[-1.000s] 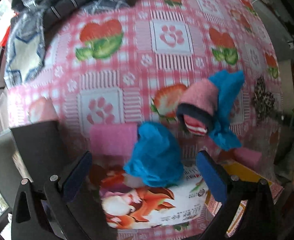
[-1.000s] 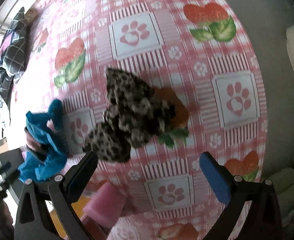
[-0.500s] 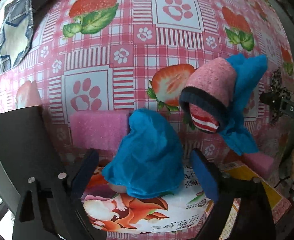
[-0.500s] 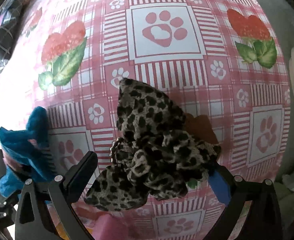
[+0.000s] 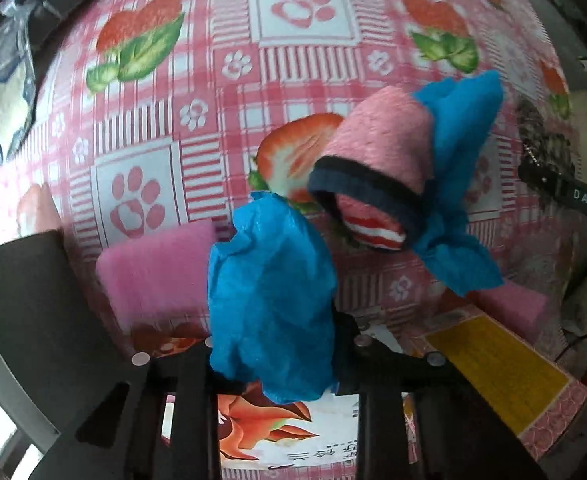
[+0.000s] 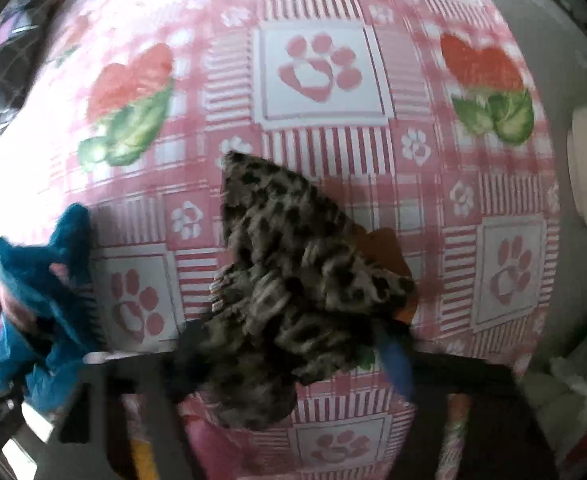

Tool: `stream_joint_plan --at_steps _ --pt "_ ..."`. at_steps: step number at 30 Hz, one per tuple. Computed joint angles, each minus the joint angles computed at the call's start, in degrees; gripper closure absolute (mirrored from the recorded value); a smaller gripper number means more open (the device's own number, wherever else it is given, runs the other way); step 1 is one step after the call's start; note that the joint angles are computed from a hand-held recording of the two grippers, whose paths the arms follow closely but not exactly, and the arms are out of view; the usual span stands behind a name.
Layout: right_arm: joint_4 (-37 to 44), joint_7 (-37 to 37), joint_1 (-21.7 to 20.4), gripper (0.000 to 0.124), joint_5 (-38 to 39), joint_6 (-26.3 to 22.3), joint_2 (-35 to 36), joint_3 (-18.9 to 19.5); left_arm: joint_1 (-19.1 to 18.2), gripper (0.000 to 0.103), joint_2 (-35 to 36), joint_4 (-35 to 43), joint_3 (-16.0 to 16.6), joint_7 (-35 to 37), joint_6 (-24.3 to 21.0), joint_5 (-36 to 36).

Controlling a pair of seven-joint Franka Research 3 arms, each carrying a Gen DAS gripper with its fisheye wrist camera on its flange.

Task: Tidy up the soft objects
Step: 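Grasp the blue cloth with the left gripper while the right grasps the leopard scrunchie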

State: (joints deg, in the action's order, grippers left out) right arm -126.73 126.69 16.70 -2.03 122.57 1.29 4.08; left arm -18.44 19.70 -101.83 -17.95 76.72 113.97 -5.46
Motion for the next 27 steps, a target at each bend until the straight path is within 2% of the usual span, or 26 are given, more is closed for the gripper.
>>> stream_joint_plan --at_steps 1,2,4,8,16,20,21,23,26,27 --pt "-0.01 -0.30 0.32 0.095 0.77 -0.16 -0.67 0.33 -0.03 0.075 -1.02 -1.04 -0.13 0.11 1.28 -0.04" --pt "-0.71 -1.20 0.19 0.097 2.41 0.47 -1.40 0.22 -0.10 0.075 -1.56 -1.37 -0.14 0.11 1.96 0.11" --pt "-2.93 -1.22 -0.14 0.098 5.77 2.59 -3.48 0.07 -0.20 0.075 -3.44 -2.66 -0.09 0.26 3.46 0.67" --pt "-6.16 -0.63 -0.52 0.098 7.12 4.53 -7.54 0.55 -0.49 0.075 -7.10 -4.80 -0.01 0.90 5.43 1.41" --pt "-5.84 2.35 -0.64 0.098 8.52 2.15 -12.55 2.12 -0.58 0.075 -12.81 -9.83 0.50 2.93 7.43 -0.14" --pt "-7.40 1.02 -0.88 0.096 10.45 4.02 -14.56 1.76 -0.14 0.075 -15.34 -12.22 1.02 3.73 7.94 -2.28" --pt "-6.66 1.21 -1.06 0.091 10.27 3.50 -14.13 1.90 -0.25 0.075 -15.73 -12.42 1.09 3.55 8.02 -2.34" --pt "-6.22 1.58 -1.67 0.029 9.11 3.47 -13.37 1.95 -0.35 0.075 -16.68 -13.30 1.28 3.31 8.27 -2.54" --pt "-5.97 1.94 -2.10 0.026 5.42 7.75 -9.70 2.42 -0.50 0.075 -18.31 -14.73 1.53 2.52 8.74 -3.41" --pt "-4.55 0.89 -1.85 0.026 5.19 7.28 -7.84 2.29 -0.57 0.074 -18.79 -15.12 1.61 2.37 8.83 -3.64"
